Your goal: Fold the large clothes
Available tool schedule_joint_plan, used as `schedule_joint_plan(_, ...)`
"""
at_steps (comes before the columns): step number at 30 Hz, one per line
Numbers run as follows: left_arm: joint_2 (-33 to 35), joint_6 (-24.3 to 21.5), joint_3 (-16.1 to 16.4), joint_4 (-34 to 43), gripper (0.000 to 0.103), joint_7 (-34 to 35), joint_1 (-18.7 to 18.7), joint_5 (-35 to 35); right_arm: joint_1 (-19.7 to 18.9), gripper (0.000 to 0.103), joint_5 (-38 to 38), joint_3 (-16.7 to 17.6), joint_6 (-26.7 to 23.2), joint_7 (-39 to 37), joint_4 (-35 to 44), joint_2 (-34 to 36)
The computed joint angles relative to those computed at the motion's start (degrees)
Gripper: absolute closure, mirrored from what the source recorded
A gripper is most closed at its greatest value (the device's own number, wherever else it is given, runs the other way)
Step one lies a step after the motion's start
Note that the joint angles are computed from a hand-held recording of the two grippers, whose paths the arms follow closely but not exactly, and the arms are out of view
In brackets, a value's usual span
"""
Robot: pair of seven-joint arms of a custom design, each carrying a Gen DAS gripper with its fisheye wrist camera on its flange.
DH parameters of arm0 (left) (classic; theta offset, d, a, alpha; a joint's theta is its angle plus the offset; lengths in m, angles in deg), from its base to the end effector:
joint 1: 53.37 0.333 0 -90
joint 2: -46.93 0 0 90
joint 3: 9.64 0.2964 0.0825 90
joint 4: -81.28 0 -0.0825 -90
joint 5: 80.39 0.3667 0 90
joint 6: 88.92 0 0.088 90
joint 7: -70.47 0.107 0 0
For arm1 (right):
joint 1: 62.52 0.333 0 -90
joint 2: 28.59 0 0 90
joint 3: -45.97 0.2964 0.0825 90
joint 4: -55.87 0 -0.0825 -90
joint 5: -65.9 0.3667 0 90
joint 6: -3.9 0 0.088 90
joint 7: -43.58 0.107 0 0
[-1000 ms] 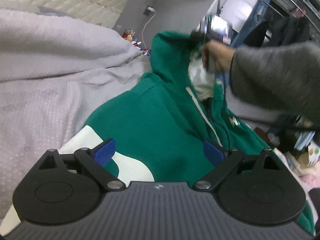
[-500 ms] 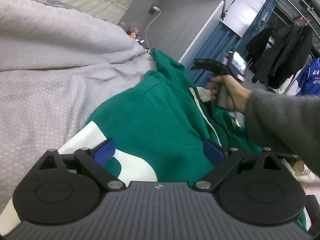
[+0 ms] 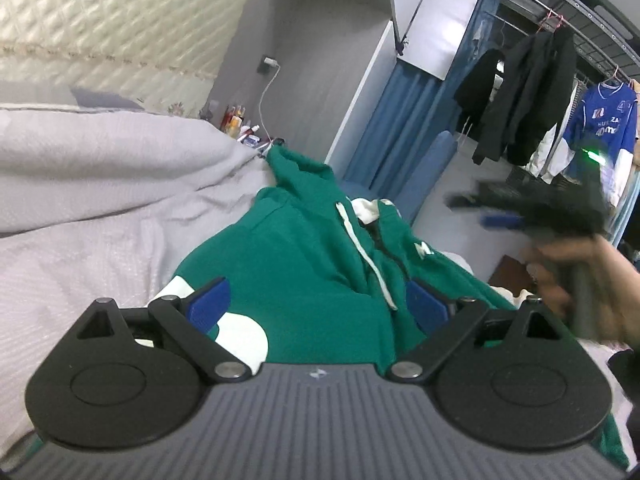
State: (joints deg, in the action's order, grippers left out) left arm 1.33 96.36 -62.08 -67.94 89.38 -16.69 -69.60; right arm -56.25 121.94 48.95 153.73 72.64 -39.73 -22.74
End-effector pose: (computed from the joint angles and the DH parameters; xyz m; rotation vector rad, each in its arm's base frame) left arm 0.3917 -0.1903 0.5206 -1.8323 1.0461 -1.2212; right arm 0.6196 0.0805 0.6126 -1.8165 0.9974 -0.5247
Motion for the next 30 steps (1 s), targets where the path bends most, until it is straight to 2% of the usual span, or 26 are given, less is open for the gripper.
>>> schedule_joint_plan(3,-3.0,-3.7,4.0,-1.5,0.007,-0.3,-6.4,-0.6,-1.9,0.025,3.8,-3.2,-4.9,-3.1,-9.8,-9.8)
schedule_joint_plan(6,-6.6,-10.2,7.5,-2.4,0.007,-2.1,-11.8,-0.4,-2.7,0.025,2.6,-7.7,-8.9,-0.2,-15.7,-16.2)
schedule_joint_plan(10,-8.9,-29.9,11.6,0.6,0.007,-4.7,-18.3,-1.2,-3.9,0.025,-1.7,-11.7,-10.9,4.2,-18.9,-20.0)
schedule_joint_plan(11,-9.4,-32.8,12.8,0.6,0.007,-5.8,-19.8,-1.8,-4.5,0.025,-3.0,-12.6,-11.5,5.7,-19.1,-20.2)
schedule_joint_plan(15,-14.0,-39.5,15.9,-1.1,0.007,-10.6,-24.1,-2.0,-7.3,0.025,-7.8,-14.2,-13.2,17.6,-17.2,-17.5)
schedule_joint_plan(20,-15.5,-52.0,17.7,0.0,0.007,-14.1,-29.5,-1.7,-10.9,0.025,-12.0,-14.7,-26.0,29.4,-9.4,-9.3)
schedule_joint_plan(23,-14.4,-55.7,19.5,-0.1,0.007,-16.8,-31.3,-1.7,-12.9,0.025,-11.4,-13.7,-30.0,33.0,-7.7,-6.7)
schedule_joint_plan(26,-14.1,-58.9,20.9,-0.6,0.007,-20.5,-32.4,-1.1,-14.1,0.025,-12.4,-12.8,-30.2,35.1,-8.2,-6.2)
schedule_joint_plan(29,-13.1,-59.0,22.8,-1.6,0.007,-22.9,-34.1,-0.1,-14.6,0.024,-15.6,-11.8,-30.3,37.2,-7.8,-5.0)
schedule_joint_plan(30,-12.2,-59.1,23.5,-1.7,0.007,-23.4,-34.7,0.2,-15.0,0.028,-15.5,-11.9,-31.8,37.7,-7.6,-4.7)
